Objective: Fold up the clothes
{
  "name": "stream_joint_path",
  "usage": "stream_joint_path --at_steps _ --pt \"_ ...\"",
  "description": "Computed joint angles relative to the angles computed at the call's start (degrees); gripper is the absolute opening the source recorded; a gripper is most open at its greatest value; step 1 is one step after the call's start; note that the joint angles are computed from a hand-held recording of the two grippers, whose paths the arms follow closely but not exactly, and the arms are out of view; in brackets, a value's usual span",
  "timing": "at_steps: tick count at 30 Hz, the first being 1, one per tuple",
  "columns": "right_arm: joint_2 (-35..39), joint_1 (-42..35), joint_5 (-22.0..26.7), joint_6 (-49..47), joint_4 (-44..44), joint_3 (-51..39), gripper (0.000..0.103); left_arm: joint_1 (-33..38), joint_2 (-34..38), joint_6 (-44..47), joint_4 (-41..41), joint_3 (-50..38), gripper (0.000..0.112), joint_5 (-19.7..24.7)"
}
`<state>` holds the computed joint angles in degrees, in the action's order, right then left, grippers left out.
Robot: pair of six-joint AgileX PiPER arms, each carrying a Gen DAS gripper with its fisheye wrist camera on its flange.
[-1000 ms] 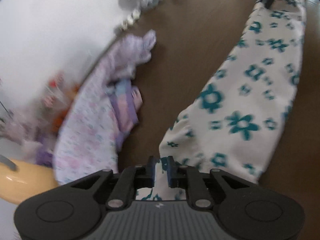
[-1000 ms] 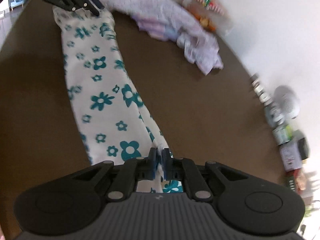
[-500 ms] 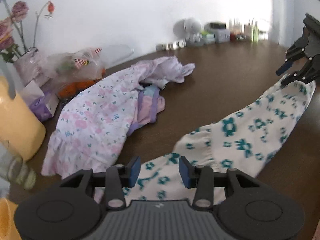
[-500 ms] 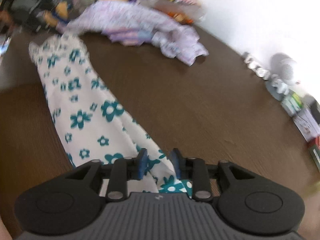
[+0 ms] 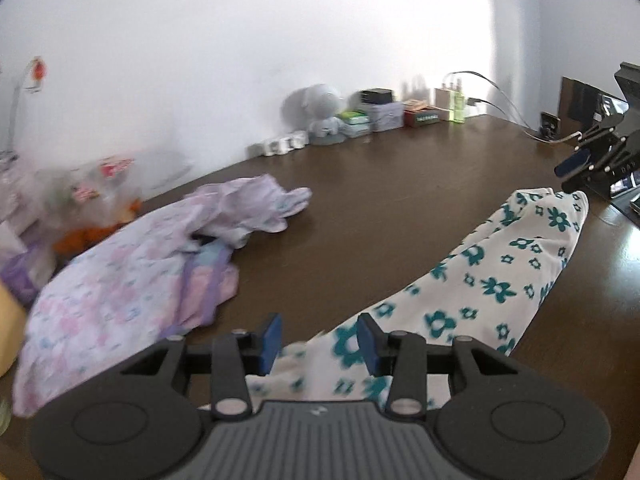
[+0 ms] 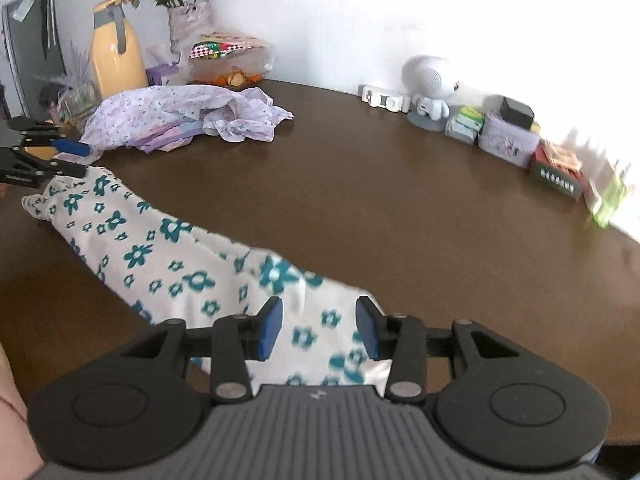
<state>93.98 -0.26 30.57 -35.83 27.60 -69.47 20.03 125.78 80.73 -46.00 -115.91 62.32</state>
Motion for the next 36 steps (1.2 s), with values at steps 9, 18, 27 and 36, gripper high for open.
stream_joint_path --at_steps 9,18,27,36 --pt "8.22 -0.58 3.89 -19.76 14.27 -7.01 0.043 -4.12 -2.65 1.39 2.30 5.88 0.040 -4.28" --pt "19.90 1.61 20.87 -11.61 1.08 -24.11 0.021 -3.91 -2.96 -3.89 8.91 6.97 0.040 -9.54" --pt "10.81 -3.09 10.89 -13.60 12.73 -11.13 0.041 0.09 -0.97 -5.34 6.99 5.96 0.041 -8.13" --pt "-3.66 6.69 -8.97 5.46 -4.24 5.06 0.024 -0.83 -9.94 6.09 -2.49 19.83 0.034 -13.65"
